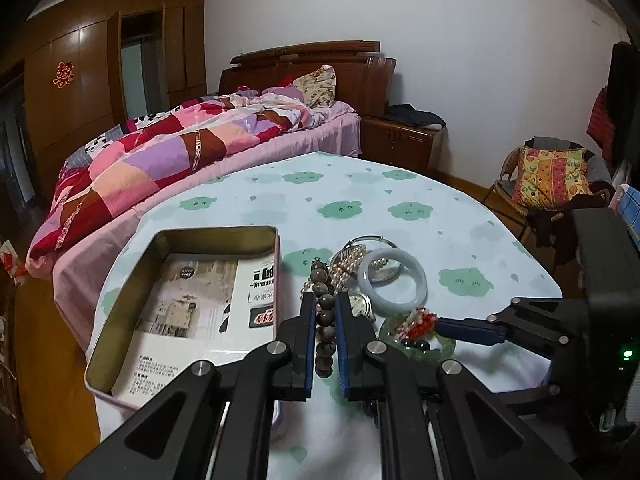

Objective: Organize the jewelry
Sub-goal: 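Grasp the dark bead bracelet with the left gripper while the right gripper grasps the green jade bracelet, then carry both bracelets over the tin and open both grippers to drop them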

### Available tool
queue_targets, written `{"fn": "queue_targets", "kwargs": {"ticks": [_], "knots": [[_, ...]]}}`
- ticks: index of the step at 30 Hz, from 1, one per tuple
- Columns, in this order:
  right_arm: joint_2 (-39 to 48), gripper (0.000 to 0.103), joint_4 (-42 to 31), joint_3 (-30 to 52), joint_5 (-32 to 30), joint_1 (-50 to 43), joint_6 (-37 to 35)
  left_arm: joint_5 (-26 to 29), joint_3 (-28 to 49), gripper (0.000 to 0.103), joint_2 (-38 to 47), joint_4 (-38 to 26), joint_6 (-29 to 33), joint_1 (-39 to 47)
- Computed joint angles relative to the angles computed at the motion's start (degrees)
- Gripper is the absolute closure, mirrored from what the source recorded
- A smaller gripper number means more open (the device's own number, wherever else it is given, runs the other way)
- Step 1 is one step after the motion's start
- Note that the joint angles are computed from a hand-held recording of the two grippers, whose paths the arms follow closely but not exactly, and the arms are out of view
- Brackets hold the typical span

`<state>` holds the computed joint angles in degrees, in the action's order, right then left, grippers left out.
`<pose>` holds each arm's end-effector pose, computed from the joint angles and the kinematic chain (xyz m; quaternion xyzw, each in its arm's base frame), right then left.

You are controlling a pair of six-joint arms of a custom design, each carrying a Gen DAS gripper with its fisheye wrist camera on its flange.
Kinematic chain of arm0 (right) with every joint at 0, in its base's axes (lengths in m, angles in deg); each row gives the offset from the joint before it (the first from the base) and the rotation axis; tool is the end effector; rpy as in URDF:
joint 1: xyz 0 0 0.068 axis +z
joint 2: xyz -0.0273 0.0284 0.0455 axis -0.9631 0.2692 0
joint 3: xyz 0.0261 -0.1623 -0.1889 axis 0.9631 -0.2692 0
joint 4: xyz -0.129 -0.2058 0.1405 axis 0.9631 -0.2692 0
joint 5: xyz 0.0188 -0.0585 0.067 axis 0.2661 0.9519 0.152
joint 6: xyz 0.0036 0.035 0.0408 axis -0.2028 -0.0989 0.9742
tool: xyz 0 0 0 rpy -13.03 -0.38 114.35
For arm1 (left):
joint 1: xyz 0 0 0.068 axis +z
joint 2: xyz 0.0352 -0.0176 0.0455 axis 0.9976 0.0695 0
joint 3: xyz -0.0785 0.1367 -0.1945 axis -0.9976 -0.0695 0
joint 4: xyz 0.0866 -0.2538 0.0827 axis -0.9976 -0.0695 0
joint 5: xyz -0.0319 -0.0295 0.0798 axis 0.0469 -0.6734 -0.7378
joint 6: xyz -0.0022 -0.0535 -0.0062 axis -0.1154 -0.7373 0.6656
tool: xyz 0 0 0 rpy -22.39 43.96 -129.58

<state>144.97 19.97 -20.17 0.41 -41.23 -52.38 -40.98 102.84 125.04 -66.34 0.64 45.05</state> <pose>0.3068 0.2073 0.1988 -0.3810 0.8440 0.1428 0.3495 0.2279 -0.1734 0.2448 -0.0120 0.8985 -0.0029 0.4388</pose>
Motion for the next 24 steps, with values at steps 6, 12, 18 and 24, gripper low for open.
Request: {"fn": "queue_targets", "kwargs": {"ticks": [6,12,18,24], "knots": [[0.7,0.072,-0.1,0.2,2.5,1.0,0.0,1.0,-1.2,0.095,-0.7,-0.5,-1.2,0.2],[0.0,0.093,0.4,-0.4,1.5,0.9,-0.2,0.6,-1.3,0.095,-1.4,-0.6,-0.9,-0.1],[-2.3,0.095,2.5,-2.2,0.5,0.3,1.4,0.2,-1.2,0.095,-1.8,-0.8,-0.8,-0.3],[-4.7,0.095,4.5,-3.2,0.6,-0.1,2.7,-0.7,-1.2,0.095,-2.6,-1.2,-0.6,-0.9]]}}
